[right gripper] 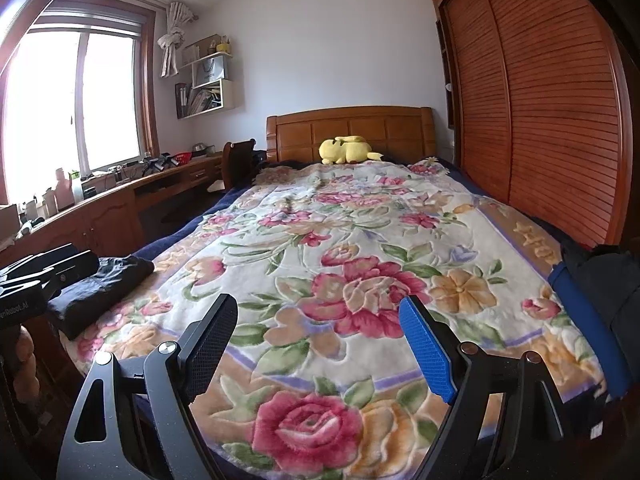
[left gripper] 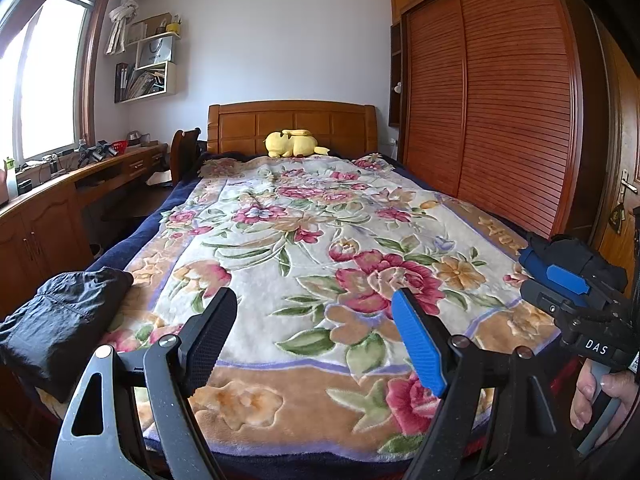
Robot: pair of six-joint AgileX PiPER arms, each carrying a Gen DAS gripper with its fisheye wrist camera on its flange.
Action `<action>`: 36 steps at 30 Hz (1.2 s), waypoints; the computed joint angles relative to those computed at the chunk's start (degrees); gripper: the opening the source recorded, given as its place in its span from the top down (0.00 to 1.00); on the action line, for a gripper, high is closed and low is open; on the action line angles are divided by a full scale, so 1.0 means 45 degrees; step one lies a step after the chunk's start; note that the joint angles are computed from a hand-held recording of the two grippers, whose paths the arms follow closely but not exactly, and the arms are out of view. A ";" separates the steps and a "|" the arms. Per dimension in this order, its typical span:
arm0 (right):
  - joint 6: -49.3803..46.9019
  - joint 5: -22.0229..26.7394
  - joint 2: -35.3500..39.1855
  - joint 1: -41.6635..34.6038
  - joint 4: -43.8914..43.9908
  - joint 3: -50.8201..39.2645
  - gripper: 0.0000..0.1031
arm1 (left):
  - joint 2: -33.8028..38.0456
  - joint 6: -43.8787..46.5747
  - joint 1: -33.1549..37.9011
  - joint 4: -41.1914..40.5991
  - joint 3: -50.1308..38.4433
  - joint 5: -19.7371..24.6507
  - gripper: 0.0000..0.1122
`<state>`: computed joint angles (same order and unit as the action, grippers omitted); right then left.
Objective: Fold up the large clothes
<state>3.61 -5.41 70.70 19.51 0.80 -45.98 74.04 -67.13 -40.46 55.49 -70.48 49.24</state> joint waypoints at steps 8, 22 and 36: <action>0.1566 -0.0192 -0.0099 -0.0152 -0.1589 0.0095 0.18 | 0.0081 0.0038 -0.0187 0.0090 -0.0265 0.0320 0.28; 0.3238 -0.0468 -0.0034 -0.0352 -0.3362 0.0113 0.18 | 0.0005 0.0198 -0.0137 0.0037 -0.0335 0.0367 0.28; 0.4657 -0.0548 0.0094 -0.0542 -0.4804 0.0027 0.18 | -0.0020 0.0155 -0.0164 0.0068 -0.0282 0.0368 0.28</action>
<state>24.56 -7.88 71.12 17.07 -20.82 -45.86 73.95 -66.44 -41.20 55.80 -71.75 50.90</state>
